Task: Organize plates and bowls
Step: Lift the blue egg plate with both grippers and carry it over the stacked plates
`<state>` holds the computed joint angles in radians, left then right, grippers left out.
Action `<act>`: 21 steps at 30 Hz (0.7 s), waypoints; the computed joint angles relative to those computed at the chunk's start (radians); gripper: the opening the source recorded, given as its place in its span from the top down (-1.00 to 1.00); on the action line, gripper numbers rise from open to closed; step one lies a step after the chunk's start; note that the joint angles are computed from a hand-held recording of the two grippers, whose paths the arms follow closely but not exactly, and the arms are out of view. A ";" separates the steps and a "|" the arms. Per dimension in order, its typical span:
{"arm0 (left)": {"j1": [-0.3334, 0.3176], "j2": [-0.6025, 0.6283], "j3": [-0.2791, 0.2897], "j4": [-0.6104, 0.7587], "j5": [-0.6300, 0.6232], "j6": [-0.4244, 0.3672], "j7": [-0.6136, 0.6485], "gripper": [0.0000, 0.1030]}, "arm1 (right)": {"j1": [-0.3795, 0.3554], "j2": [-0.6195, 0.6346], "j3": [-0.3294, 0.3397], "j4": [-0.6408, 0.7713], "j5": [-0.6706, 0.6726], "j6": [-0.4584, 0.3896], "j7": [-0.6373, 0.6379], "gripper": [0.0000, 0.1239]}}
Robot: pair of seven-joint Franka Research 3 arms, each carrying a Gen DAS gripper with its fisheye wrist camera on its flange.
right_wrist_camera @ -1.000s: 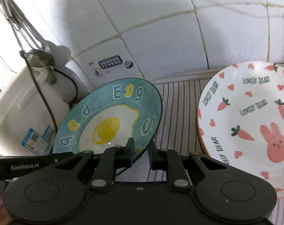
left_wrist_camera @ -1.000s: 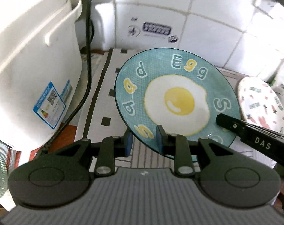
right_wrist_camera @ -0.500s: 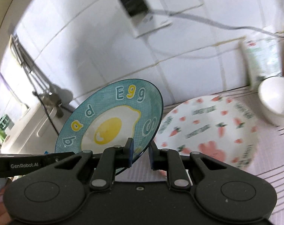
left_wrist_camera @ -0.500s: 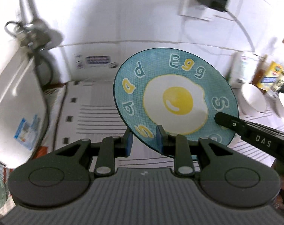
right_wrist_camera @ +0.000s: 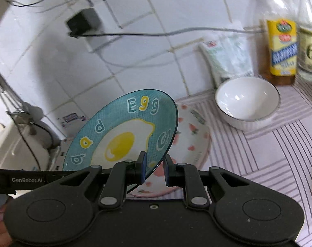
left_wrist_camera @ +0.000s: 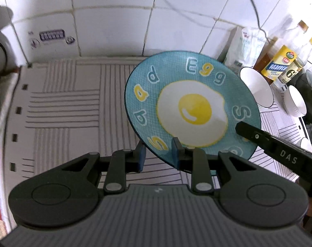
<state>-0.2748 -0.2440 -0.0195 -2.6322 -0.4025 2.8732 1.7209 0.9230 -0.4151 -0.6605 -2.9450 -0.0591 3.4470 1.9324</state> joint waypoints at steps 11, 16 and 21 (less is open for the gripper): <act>0.069 0.128 -0.067 0.120 0.040 -0.082 -0.067 0.52 | 0.146 0.075 -0.155 0.103 0.086 -0.117 -0.088 0.66; 0.100 0.150 -0.092 0.161 0.076 -0.147 -0.093 0.52 | 0.124 0.092 -0.120 0.132 0.151 -0.184 -0.129 0.66; 0.118 0.167 -0.106 0.191 0.096 -0.190 -0.113 0.51 | -0.083 0.137 0.111 0.159 0.162 -0.269 -0.137 0.66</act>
<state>-0.1570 -0.0767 -0.1253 -2.4408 -0.3068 2.6836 1.6077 0.8402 -0.2783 -0.5492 -2.7863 0.1031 3.1782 1.7957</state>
